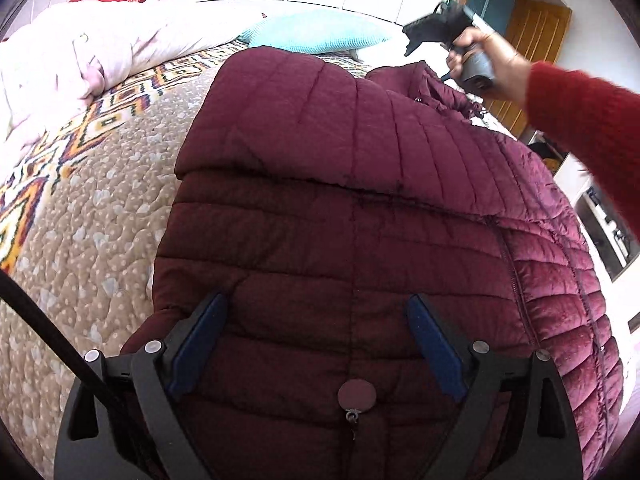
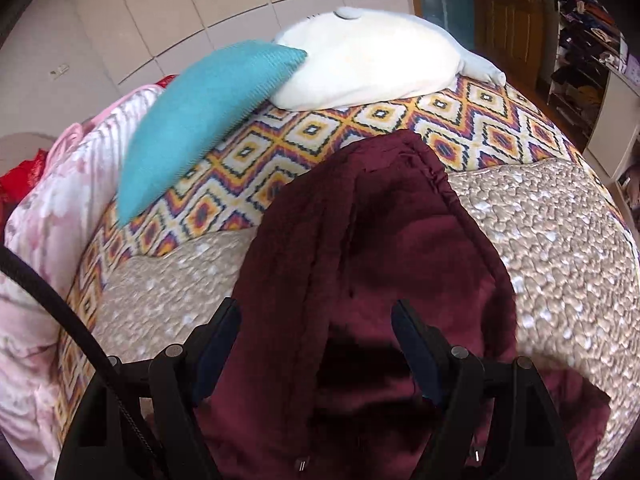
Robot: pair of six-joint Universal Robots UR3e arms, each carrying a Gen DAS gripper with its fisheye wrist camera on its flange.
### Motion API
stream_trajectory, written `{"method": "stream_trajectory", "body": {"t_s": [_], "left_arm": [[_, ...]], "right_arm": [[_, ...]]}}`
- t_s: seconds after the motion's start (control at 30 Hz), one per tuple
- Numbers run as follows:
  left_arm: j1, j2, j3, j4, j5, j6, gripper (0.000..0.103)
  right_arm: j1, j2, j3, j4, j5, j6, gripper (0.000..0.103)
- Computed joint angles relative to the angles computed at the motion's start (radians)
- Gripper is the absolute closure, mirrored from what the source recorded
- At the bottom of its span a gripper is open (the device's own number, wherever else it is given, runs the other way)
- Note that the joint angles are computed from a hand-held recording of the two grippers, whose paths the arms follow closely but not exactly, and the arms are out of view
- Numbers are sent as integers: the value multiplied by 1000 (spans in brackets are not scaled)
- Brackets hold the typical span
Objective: Fold large clothes
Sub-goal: 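Grasp the hood end of the folded jacket with the right gripper, then lift the hood end with the right gripper and fold it over the jacket body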
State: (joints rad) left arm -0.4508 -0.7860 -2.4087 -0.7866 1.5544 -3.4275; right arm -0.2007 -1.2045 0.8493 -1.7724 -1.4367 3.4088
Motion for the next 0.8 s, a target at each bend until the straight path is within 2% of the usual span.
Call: {"method": "stream_trajectory", "body": {"t_s": [0.1,0.17,0.2,0.23,0.27,0.3,0.4,0.47,0.63,0.7,0.8], "left_arm": [[11,16,-10,-3,-10,7,12],[6,11,-11,1,-5,6,11],[11,15,-10,-7,-13,15,11],[12,15,-10,-7,-13,16,11],[9,13,-9,-6,-11,14,11],[12,12,-8,-6,-13,15,11],[10,10,-8,-4,-14,13,11],[15,12,-8,-6,-18,16,11],[19,13,-7,-8,-20,19,11],[20,13,-7,-8,-22,19,11],[38,29,-12,-19,-38,32,10]], "right_arm": [[-23,61,-33,-29,21,5,21],[-25,113,-97,-12,24,3,26],[-26,138,-132,4,28,2,35],[-27,154,-156,18,34,-2,54],[-26,174,-194,50,41,-12,70],[-23,180,-211,69,41,-19,92],[5,102,-145,15,-12,-24,94],[9,39,-131,28,-3,-29,95],[22,-171,-134,167,41,-88,97],[17,-285,-90,225,87,-113,97],[48,-475,29,290,103,-137,97]]}}
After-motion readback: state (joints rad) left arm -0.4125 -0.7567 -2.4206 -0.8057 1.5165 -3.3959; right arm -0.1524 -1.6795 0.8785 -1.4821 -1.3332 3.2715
